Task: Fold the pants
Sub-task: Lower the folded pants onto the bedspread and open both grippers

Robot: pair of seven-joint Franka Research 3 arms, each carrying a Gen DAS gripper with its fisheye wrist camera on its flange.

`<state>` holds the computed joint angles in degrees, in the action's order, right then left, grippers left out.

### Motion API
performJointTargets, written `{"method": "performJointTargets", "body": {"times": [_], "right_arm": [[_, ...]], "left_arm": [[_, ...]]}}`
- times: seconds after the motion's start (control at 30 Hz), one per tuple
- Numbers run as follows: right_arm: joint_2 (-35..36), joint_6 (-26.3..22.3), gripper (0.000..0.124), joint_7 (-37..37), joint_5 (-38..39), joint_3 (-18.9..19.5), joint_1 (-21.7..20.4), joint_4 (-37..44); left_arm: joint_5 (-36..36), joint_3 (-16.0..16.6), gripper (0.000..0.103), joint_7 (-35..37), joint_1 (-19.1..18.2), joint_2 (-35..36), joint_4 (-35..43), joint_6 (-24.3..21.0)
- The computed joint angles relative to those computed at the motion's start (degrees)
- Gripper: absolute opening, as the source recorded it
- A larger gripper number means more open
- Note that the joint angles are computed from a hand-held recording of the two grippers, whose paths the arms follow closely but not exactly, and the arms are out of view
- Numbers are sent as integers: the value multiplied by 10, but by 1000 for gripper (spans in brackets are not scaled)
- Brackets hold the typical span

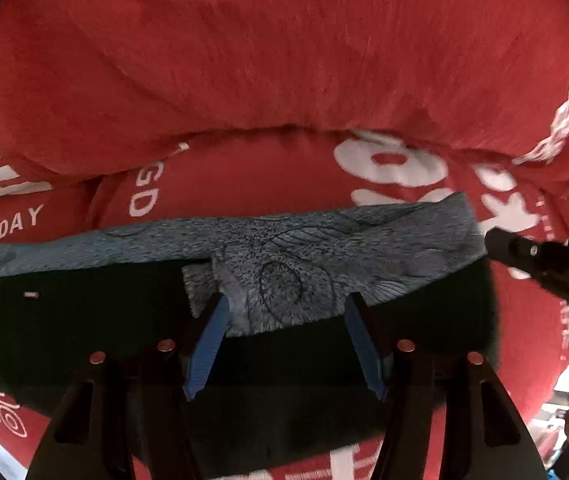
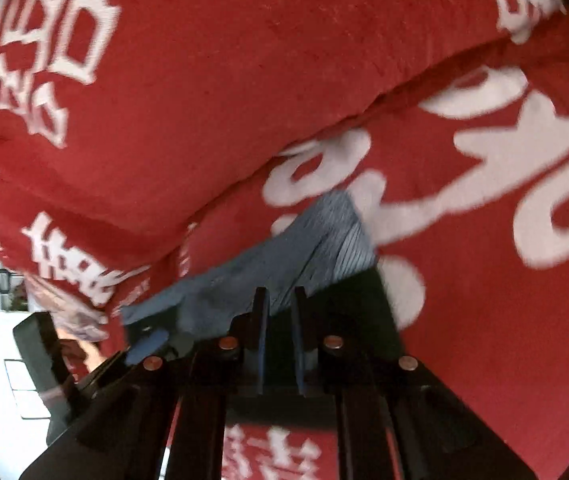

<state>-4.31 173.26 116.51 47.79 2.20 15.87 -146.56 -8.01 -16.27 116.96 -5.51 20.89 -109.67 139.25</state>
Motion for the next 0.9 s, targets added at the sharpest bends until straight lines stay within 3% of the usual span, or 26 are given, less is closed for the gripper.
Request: {"method": "performJointTargets", "body": {"times": [0.07, 0.13, 0.17, 0.27, 0.33, 0.4, 0.5, 0.73, 0.83, 0.9], "right_arm": [[25, -26, 12, -55, 29, -9, -3, 13], [52, -40, 11, -112, 92, -3, -5, 28], [51, -27, 11, -161, 149, 5, -6, 21], [49, -7, 11, -181, 187, 16, -5, 17], [42, -19, 11, -145, 147, 15, -6, 12], [33, -37, 12, -101, 85, 14, -7, 13], [35, -52, 16, -144, 89, 21, 5, 39], [179, -61, 16, -142, 25, 49, 11, 204], [228, -87, 16, -71, -41, 37, 26, 248], [227, -79, 19, -22, -101, 23, 45, 247]], "left_arm": [[50, 21, 62, -46, -20, 18, 0, 12], [23, 8, 62, -26, 2, 23, -6, 23], [31, 7, 62, -16, 4, 16, -16, 33], [59, 17, 70, -19, 3, 9, -24, 24], [40, 17, 70, -26, 17, 8, -12, -13], [30, 20, 70, -26, 27, -5, -17, -17], [25, 26, 70, -11, 38, -28, -38, 0], [39, 52, 70, -14, 55, -43, -49, 0], [50, 61, 70, -16, 64, -48, -55, -4], [48, 64, 70, -8, 74, -52, -61, -5]]}}
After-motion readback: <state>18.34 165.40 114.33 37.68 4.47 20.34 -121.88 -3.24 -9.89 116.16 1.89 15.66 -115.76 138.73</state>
